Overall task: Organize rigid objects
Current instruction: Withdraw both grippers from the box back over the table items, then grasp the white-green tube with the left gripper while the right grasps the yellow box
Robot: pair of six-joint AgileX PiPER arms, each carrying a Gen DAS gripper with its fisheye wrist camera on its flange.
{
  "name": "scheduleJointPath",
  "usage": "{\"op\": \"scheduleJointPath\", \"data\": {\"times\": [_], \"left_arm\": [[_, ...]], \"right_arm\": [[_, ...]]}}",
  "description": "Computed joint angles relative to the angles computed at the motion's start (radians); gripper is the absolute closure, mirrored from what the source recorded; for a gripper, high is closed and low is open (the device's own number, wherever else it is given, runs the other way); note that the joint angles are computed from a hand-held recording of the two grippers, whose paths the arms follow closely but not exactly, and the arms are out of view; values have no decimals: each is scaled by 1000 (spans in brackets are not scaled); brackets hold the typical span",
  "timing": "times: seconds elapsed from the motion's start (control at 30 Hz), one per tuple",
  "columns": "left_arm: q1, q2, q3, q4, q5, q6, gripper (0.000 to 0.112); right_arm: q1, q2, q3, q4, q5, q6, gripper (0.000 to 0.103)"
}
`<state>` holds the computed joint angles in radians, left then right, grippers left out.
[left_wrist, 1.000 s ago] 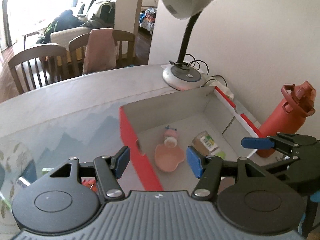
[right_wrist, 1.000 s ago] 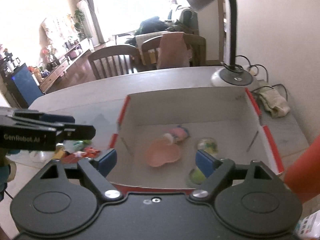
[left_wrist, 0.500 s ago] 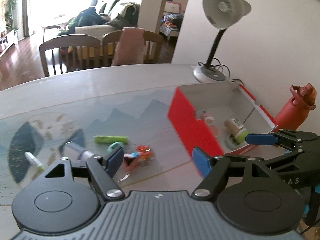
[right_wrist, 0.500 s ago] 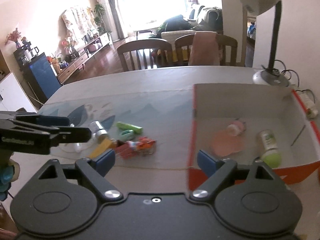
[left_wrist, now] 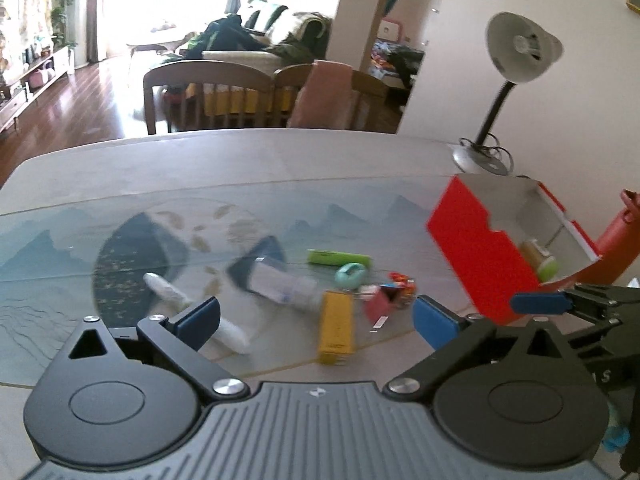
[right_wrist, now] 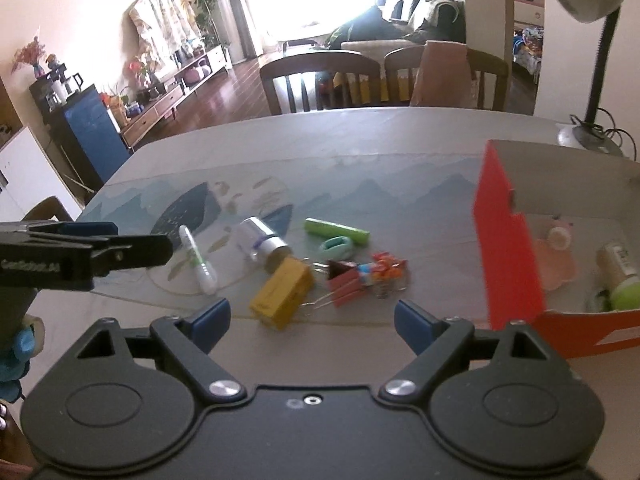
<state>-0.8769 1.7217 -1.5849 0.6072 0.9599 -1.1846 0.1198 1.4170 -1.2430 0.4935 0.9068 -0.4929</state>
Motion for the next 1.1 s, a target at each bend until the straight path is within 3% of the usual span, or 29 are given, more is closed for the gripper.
{"op": "scheduleJointPath", "data": {"times": [0.37,0.57,1.1], "left_arm": [[151,-10,178,4,-59,-65,9],[211,51,193,17,-98,-91,9],[281,196,129,-21,-102,-38,10]], "right_arm": [[239,88,20,-249,-142,322,16],[301,176,-10,-322,-162,438,19],[398,350,-139,-529,-146,722,44]]}}
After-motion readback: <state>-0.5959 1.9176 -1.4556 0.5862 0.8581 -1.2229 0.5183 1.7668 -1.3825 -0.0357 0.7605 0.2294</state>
